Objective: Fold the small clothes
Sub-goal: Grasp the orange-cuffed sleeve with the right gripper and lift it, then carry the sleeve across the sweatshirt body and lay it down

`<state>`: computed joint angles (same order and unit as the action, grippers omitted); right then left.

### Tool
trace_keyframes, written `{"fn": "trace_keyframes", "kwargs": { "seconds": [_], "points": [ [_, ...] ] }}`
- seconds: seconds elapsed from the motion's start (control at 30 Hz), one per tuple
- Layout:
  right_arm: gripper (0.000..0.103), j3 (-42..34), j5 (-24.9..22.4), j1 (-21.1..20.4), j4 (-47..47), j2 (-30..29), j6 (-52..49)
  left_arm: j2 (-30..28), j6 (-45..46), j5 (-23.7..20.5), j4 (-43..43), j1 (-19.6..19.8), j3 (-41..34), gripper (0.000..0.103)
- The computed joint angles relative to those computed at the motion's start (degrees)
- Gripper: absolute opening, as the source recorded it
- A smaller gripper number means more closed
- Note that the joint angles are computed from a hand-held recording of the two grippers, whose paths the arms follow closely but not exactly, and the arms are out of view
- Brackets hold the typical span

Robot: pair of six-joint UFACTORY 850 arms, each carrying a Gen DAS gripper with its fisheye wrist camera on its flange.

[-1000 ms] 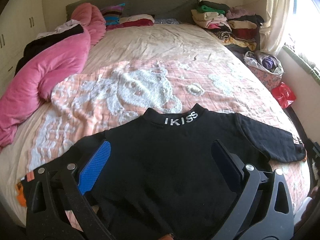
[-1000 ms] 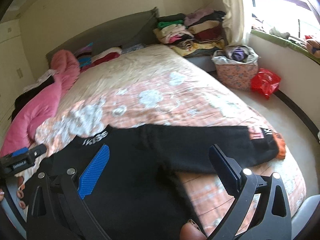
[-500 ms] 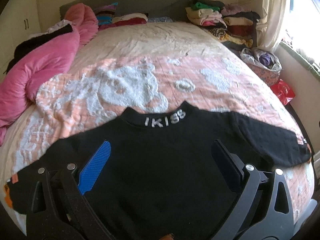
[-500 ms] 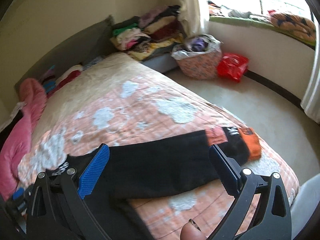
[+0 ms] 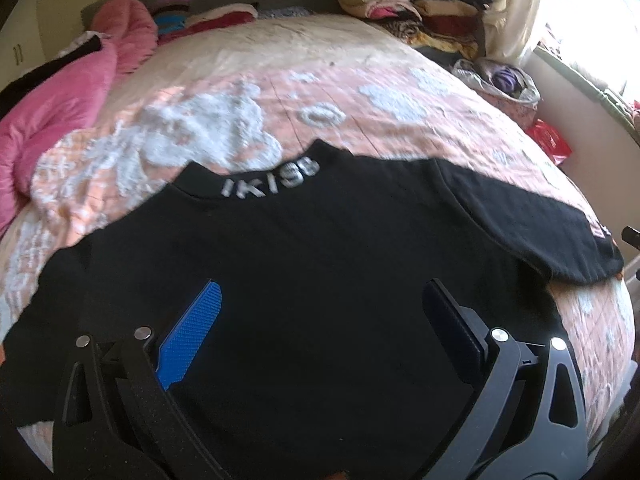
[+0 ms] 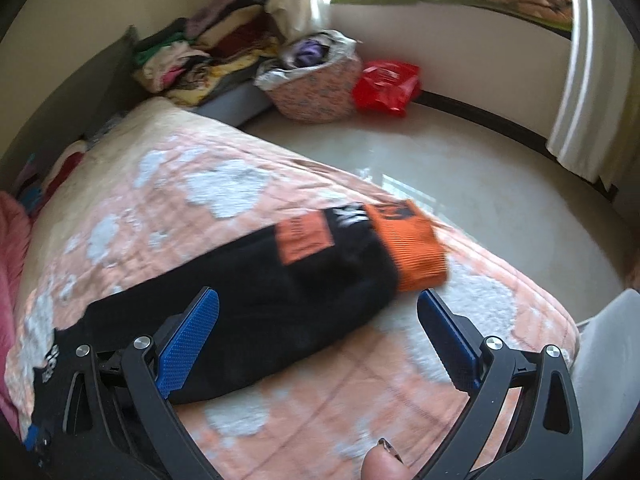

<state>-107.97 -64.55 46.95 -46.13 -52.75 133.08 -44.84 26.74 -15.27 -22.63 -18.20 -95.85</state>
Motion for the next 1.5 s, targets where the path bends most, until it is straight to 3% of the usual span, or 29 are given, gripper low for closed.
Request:
{"fn": "trace_keyframes", "kwargs": {
  "seconds": [0.23,0.27,0.3,0.33,0.4,0.43,0.47,0.5,0.67,1.0,1.1,1.23,1.5],
  "points": [
    [0.098,11.6,12.7,-2.2,-0.9,4.7,11.9,-0.6,6.8,-1.4,-7.2,0.6,0.4,0.095],
    [0.092,13.3,15.1,-2.5,-2.4,5.2,15.1,-0.7,6.7,-1.4,-7.3,0.8,0.3,0.095],
    [0.076,13.7,15.5,-2.6,-3.0,5.2,16.3,-0.8,6.4,-1.4,-7.1,1.0,0.1,0.095],
    [0.07,13.2,14.5,-2.6,-3.0,4.8,16.1,-0.8,5.9,-1.3,-6.8,1.2,0.0,0.095],
    [0.039,13.5,14.4,-2.6,-4.7,4.9,16.5,-0.9,5.7,-0.9,-7.3,1.9,-0.3,0.095],
    [0.032,13.4,14.3,-2.6,-5.5,4.9,15.9,-0.9,5.5,-0.7,-7.8,2.4,-0.6,0.095],
    [0.02,13.0,14.0,-2.6,-5.9,4.7,14.8,-0.9,4.7,-0.6,-7.7,2.8,-0.9,0.095],
    [0.016,12.7,13.8,-2.5,-7.2,4.7,14.1,-1.1,3.7,-0.7,-7.2,3.3,-1.3,0.095],
    [0.014,11.6,11.0,-1.1,-14.9,5.0,15.6,-1.1,-1.1,-0.8,-5.6,5.5,-2.6,0.095],
    [0.013,3.9,9.0,1.4,-23.8,3.3,9.6,1.0,9.5,-1.3,-19.5,8.8,-2.1,0.095],
    [0.013,-0.2,9.3,2.0,-24.6,1.7,5.1,1.3,15.0,-2.9,-26.5,10.0,-1.9,0.095],
    [0.013,-6.6,9.3,2.8,-25.2,-1.3,-0.6,1.4,26.6,-8.3,-40.1,11.5,-1.5,0.095],
    [0.013,-24.5,10.5,3.9,-21.7,-10.7,-14.9,1.6,27.9,-10.2,-41.1,11.9,-1.3,0.095]
  ]
}}
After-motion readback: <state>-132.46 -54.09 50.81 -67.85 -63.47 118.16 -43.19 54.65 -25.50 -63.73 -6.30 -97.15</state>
